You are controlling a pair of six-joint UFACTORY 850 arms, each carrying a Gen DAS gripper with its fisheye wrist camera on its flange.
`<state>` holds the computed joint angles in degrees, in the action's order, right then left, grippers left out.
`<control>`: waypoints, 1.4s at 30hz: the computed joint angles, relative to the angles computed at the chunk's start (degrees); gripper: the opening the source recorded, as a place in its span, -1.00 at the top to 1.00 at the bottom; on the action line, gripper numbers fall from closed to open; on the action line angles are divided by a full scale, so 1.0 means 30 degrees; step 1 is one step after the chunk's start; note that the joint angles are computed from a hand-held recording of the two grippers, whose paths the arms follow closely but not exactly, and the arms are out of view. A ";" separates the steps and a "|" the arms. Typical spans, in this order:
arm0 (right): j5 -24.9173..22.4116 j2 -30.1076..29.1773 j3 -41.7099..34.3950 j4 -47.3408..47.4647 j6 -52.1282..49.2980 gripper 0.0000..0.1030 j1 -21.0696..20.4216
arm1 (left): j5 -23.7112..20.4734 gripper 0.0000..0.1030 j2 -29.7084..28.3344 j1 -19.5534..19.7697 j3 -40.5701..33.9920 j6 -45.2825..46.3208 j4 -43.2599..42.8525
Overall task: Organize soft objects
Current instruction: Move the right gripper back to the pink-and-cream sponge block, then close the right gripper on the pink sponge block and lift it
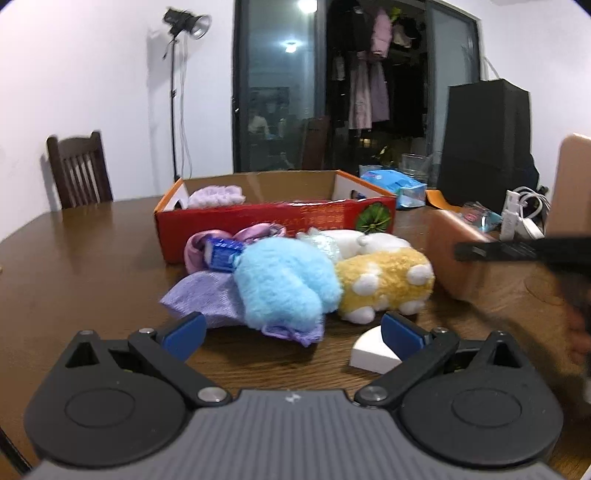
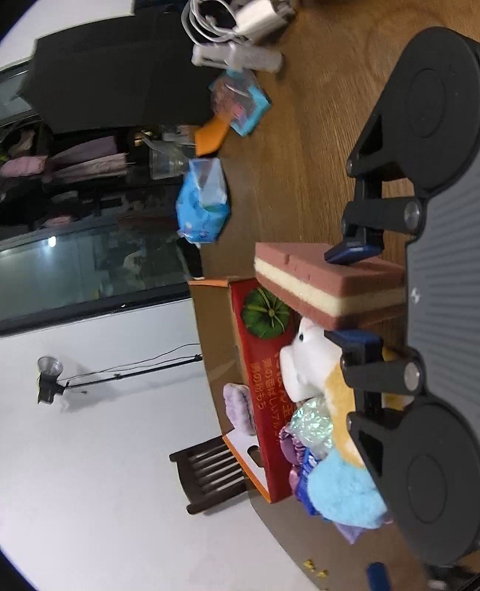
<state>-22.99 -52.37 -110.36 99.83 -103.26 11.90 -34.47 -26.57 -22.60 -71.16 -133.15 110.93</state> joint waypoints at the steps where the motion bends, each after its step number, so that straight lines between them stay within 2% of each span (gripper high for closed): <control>1: -0.0581 0.0523 0.0764 -0.0751 -0.0881 0.31 -0.0180 | 0.0163 -1.00 0.0061 0.0070 0.0034 -0.0067 -0.0165; 3: -0.2094 0.1492 0.1997 -0.3631 -0.1617 0.30 -0.0543 | 0.0429 -1.00 0.0311 0.0164 0.0320 -0.0489 -0.0001; 5: -0.3597 0.2415 0.3271 -0.5156 -0.2425 0.26 -0.0782 | 0.0455 -1.00 0.0511 0.0143 0.0553 -0.0949 0.0127; 7: -0.5623 0.3026 0.4163 -0.5778 -0.2108 0.03 -0.1039 | 0.0481 -1.00 0.0629 0.0081 0.0651 -0.1082 -0.0082; 8: -0.6932 0.3124 0.4334 -0.5866 -0.1583 -0.18 -0.1220 | 0.0328 -1.00 0.0664 -0.0009 0.0666 -0.0965 -0.0415; 10: -0.8592 0.3240 0.4642 -0.5189 -0.1673 -0.21 -0.1485 | -0.0071 -1.00 0.0714 -0.0218 0.0660 -0.0724 -0.1017; 11: -0.8462 0.3409 0.4996 -0.4299 -0.2216 -0.21 -0.1533 | -0.0245 -1.00 0.0840 -0.0329 0.0797 -0.0872 -0.1031; 14: -0.6743 0.3502 0.5240 -0.2947 -0.2136 -0.23 -0.1476 | -0.0682 -1.00 0.1087 -0.0619 0.1041 -0.1101 -0.1113; 18: -0.7430 0.3269 0.4996 -0.3335 -0.1696 -0.20 -0.1430 | -0.0963 -1.00 0.1088 -0.0823 0.0981 -0.1077 -0.1335; 23: -0.5107 0.2826 0.4588 -0.4209 0.0824 -0.17 -0.0986 | -0.0823 -1.00 0.1152 -0.0841 0.1118 -0.1818 -0.0831; 24: -0.5349 0.2764 0.4596 -0.4295 0.1075 -0.17 -0.1024 | -0.0580 -1.00 0.1135 -0.0790 0.1092 -0.1917 -0.0782; 27: -0.7161 0.2702 0.4744 -0.4337 0.1544 -0.16 -0.1253 | 0.1511 -0.99 0.1332 -0.0402 0.1160 -0.3175 0.0348; 29: -0.6901 0.2753 0.4947 -0.4380 0.1681 -0.12 -0.1083 | 0.2736 -0.95 0.1456 -0.0217 0.1369 -0.5236 0.2153; 30: -0.6634 0.2719 0.4941 -0.4659 0.2053 0.02 -0.0992 | 0.3009 -0.93 0.1480 -0.0198 0.1464 -0.6012 0.2890; 33: -0.7669 0.2763 0.5136 -0.5002 0.2972 0.22 -0.1191 | 0.2048 -0.92 0.1468 -0.0526 0.1660 -0.5153 0.2006; 36: -1.1846 0.2560 0.4747 -0.6894 0.2404 0.30 -0.1613 | 0.0980 -0.92 0.1939 -0.0524 0.2403 -0.5352 0.1285; 37: -1.2773 0.2607 0.4798 -0.7326 0.2070 0.30 -0.1638 | 0.0660 -0.92 0.2086 -0.0496 0.2616 -0.5349 0.0840; 39: -1.2835 0.2996 0.5399 -0.6868 0.1079 0.19 -0.1541 | 0.0021 -0.92 0.2498 -0.0479 0.3145 -0.5297 0.0012; 42: -1.0983 0.3399 0.5962 -0.5598 0.0401 0.15 -0.1227 | 0.0243 -0.93 0.3659 -0.0352 0.4593 -0.6924 0.1416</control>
<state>-55.94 -42.18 -92.47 83.03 -102.06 8.22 -33.74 -15.59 -23.66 -57.38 -153.92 115.18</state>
